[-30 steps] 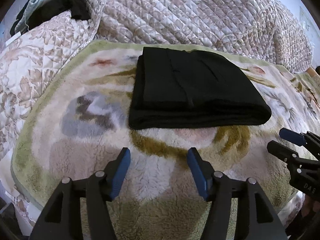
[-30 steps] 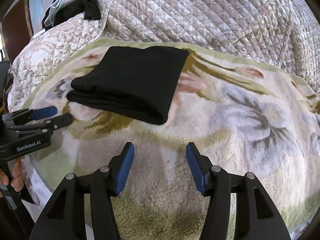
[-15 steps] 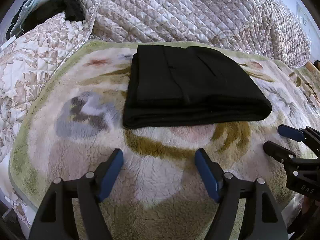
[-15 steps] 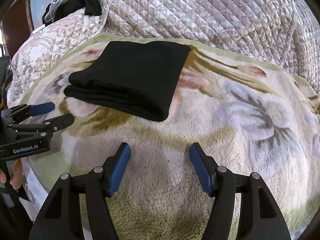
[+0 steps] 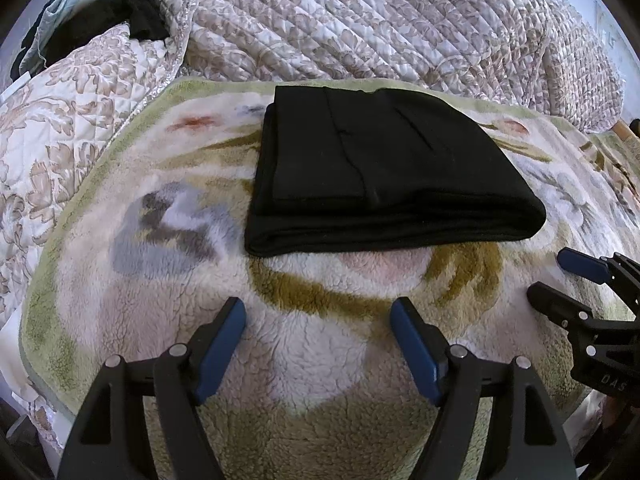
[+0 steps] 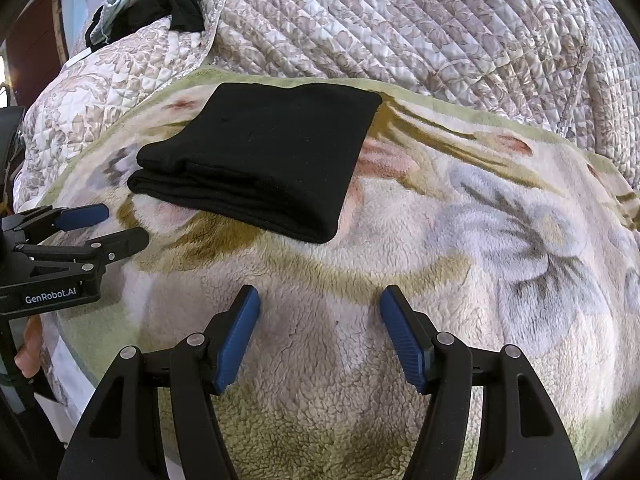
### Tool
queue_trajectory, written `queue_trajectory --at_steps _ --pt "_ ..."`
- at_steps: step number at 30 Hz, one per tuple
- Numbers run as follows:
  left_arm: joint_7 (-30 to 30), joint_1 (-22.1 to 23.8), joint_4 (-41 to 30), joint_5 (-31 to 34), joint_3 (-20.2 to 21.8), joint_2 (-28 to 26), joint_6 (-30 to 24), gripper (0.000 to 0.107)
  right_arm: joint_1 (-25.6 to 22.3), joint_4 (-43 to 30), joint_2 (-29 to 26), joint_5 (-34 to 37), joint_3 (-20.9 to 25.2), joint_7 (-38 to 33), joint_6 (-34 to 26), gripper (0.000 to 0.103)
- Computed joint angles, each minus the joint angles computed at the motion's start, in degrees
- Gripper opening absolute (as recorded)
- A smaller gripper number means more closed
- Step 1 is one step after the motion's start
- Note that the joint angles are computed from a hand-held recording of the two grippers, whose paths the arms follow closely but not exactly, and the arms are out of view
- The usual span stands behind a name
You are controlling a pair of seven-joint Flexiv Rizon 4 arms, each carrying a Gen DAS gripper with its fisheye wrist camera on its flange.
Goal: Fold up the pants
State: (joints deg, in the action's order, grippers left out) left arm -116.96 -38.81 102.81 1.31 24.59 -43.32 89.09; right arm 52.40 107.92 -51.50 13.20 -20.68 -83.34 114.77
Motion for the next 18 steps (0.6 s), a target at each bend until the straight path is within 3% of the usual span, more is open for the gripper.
queue_trajectory --at_steps 18 --pt "0.62 2.19 -0.15 0.93 -2.04 0.69 -1.17 0.079 0.07 -0.1 -0.06 0.04 -0.12 -0.1 -0.03 0.066"
